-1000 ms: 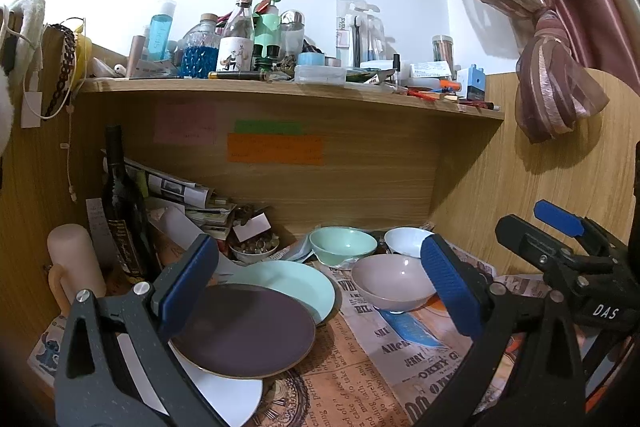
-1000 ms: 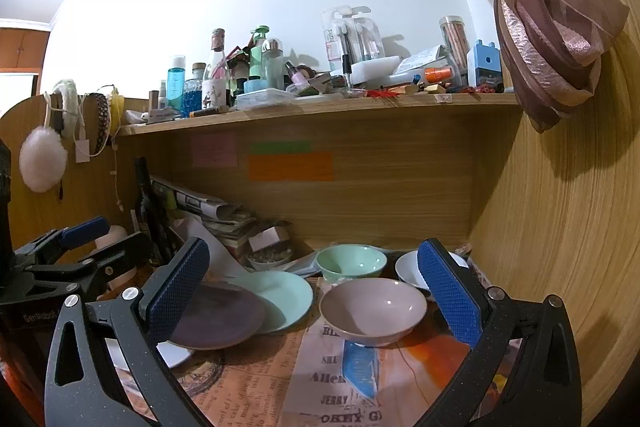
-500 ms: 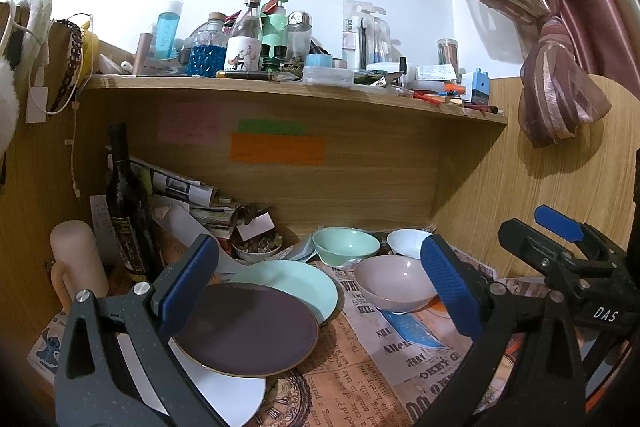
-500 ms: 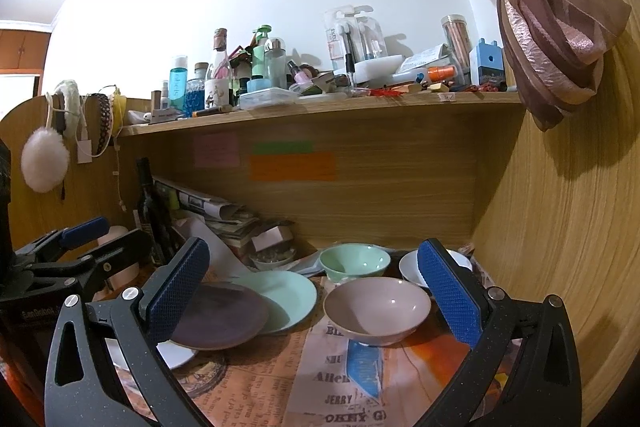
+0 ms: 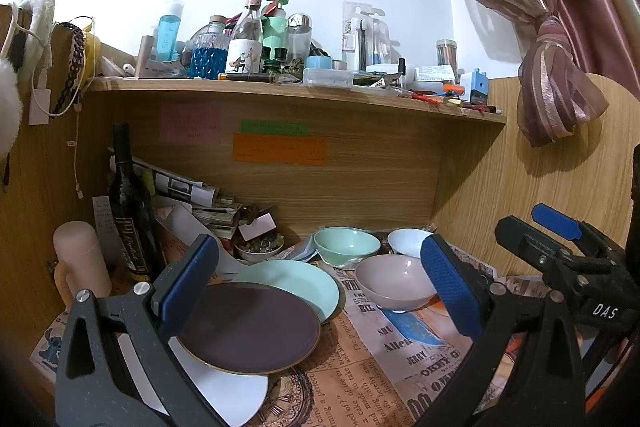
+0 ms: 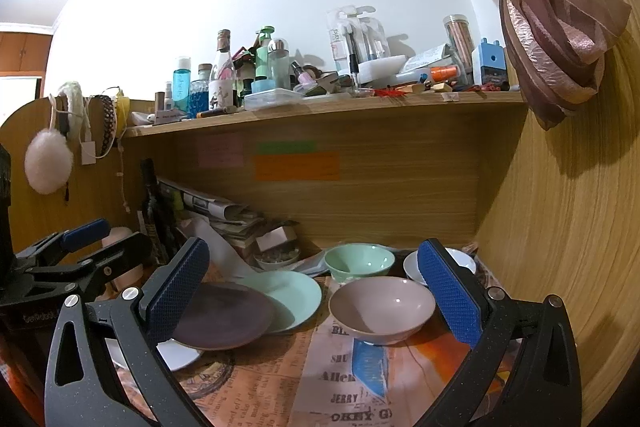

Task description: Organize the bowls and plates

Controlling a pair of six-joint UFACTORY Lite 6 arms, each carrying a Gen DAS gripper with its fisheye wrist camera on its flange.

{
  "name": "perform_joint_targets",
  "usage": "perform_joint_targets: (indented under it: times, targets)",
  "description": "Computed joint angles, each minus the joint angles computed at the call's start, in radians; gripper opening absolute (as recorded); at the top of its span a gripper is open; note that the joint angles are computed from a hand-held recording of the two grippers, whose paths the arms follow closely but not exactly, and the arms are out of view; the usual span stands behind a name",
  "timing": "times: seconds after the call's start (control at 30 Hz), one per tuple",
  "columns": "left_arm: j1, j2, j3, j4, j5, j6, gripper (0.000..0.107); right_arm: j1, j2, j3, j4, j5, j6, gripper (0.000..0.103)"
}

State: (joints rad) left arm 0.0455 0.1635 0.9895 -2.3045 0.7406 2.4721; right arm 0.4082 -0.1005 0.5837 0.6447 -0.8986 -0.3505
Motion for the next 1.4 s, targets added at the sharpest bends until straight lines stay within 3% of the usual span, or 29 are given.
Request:
perform_joint_targets:
  times: [1.17,1.4]
  targets:
    - [-0.009,0.045,0.033,-0.049,-0.043,0.064,0.103,-0.046,0.064,0.045,-0.032,0.030,0.011,0.103]
    - [0.057,0.194,0.200,0.140,-0.090,-0.077,0.103,-0.097,0.200,0.146,-0.053,0.079,0.018,0.103]
